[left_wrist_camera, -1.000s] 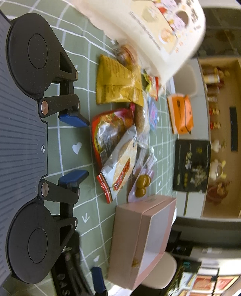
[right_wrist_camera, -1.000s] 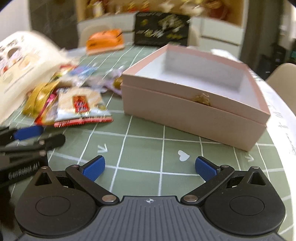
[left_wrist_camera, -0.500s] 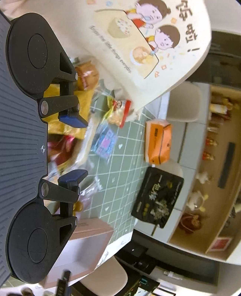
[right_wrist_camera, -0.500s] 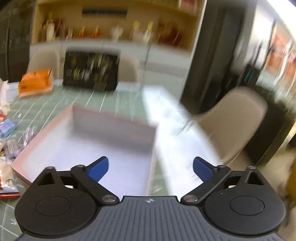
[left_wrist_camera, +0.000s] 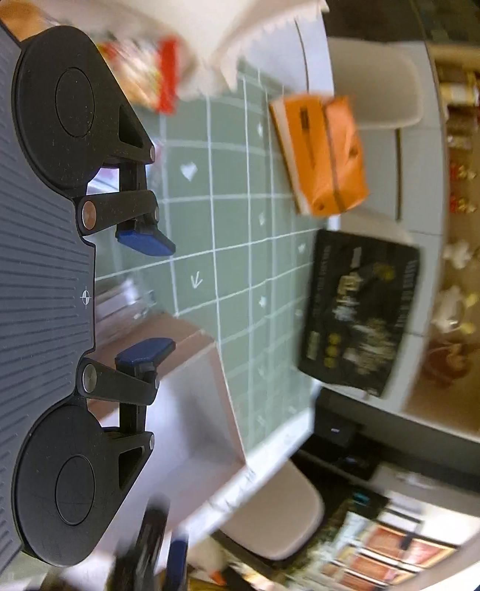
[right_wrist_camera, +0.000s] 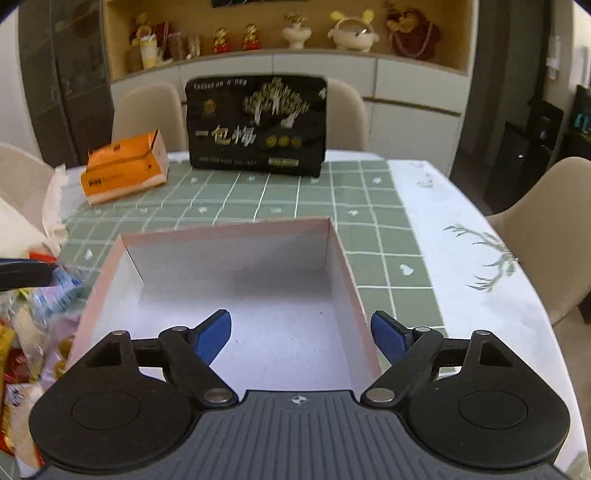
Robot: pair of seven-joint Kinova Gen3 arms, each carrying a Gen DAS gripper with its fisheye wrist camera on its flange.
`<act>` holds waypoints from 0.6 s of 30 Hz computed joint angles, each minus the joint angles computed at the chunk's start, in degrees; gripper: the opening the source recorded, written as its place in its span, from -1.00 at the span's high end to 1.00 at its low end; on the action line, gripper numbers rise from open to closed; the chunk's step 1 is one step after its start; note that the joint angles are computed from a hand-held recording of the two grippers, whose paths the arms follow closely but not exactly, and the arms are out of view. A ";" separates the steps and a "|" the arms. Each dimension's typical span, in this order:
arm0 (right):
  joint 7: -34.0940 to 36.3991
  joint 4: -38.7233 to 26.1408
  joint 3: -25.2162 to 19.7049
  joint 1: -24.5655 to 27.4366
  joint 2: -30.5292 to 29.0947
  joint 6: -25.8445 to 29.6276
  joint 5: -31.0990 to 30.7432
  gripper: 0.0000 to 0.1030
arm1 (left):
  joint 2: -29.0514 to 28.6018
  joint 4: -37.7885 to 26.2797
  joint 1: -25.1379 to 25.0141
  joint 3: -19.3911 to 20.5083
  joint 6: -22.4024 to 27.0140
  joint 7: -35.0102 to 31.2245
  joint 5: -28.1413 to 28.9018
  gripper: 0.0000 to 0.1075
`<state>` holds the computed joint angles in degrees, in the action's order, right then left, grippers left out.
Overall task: Organize snacks
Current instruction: 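Grasp the white rice-cracker bag with the left tool while the right tool reaches toward the plum tray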
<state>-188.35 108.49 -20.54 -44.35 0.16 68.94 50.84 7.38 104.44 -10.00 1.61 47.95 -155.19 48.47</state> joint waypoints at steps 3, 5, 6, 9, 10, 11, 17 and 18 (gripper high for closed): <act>-1.65 -1.34 -2.49 -1.47 -0.71 4.33 -1.87 -0.63 | 4.40 -2.22 5.07 -1.70 -2.09 1.21 -4.19 0.56; -2.39 -2.63 -6.68 -0.12 -0.65 7.76 -3.52 -0.63 | 5.05 -2.61 3.74 -2.11 1.18 -2.44 -2.36 0.56; -3.23 -3.29 -8.27 -0.27 -0.50 9.73 -3.97 -0.63 | 5.18 -2.55 1.56 -0.99 3.51 -4.56 -1.92 0.56; -5.48 -4.43 -10.15 -3.92 -0.46 13.25 -4.75 -0.63 | 4.62 -1.95 -6.40 4.04 10.50 -8.67 -3.70 0.56; -5.21 -4.84 -10.15 -4.86 -0.52 12.82 -5.58 -0.63 | 4.10 -1.74 -8.16 4.53 12.83 -10.23 -4.42 0.56; -4.65 -5.03 -10.03 -5.47 -0.75 11.47 -6.56 -0.63 | 3.34 -1.12 -8.91 3.97 14.58 -12.12 -4.81 0.56; -0.60 -3.58 -10.02 -4.55 -0.41 -2.47 -8.03 -0.63 | -1.35 1.88 -10.11 -5.38 24.39 -14.23 -7.16 0.58; 0.10 -3.67 -11.35 -2.52 0.17 -4.80 -8.03 -0.63 | -2.78 3.20 -11.31 -6.87 24.81 -13.40 -6.69 0.58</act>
<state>-188.25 104.82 -31.89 -46.86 0.32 64.14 42.81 4.60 107.64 -21.31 -5.26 72.76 -168.59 41.78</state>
